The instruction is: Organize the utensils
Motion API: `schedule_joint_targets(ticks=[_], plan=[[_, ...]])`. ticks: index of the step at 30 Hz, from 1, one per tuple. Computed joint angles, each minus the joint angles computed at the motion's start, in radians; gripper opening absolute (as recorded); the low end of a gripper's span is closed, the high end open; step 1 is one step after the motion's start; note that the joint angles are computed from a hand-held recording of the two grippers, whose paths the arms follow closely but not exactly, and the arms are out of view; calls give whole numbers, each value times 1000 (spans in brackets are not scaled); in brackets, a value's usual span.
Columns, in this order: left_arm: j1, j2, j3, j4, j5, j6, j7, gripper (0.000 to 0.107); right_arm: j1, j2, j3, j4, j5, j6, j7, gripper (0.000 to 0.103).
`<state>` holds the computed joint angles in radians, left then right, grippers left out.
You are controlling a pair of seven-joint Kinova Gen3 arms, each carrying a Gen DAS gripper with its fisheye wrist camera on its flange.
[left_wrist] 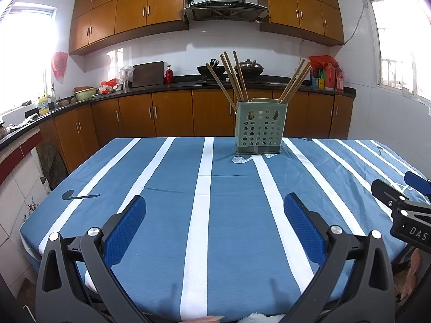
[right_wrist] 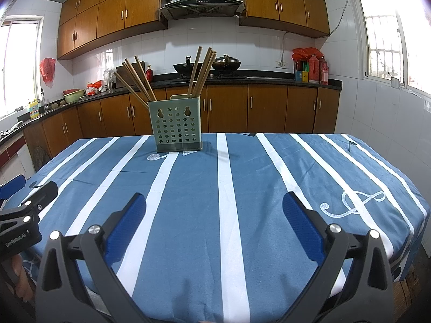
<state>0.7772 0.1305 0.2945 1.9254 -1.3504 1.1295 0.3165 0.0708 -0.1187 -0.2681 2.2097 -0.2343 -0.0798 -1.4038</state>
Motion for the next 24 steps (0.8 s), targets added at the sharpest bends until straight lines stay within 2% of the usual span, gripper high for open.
schedule_joint_targets(ticks=[14, 19, 24], plan=[[0, 1, 1, -1, 1, 3, -1, 101, 0, -1, -1, 0, -4, 1, 3, 99], [0, 1, -1, -1, 1, 7, -1, 101, 39, -1, -47, 3, -33, -5, 23, 99], [-3, -2, -1, 4, 3, 1, -1, 101, 29, 0, -36, 2, -39, -3, 29, 99]])
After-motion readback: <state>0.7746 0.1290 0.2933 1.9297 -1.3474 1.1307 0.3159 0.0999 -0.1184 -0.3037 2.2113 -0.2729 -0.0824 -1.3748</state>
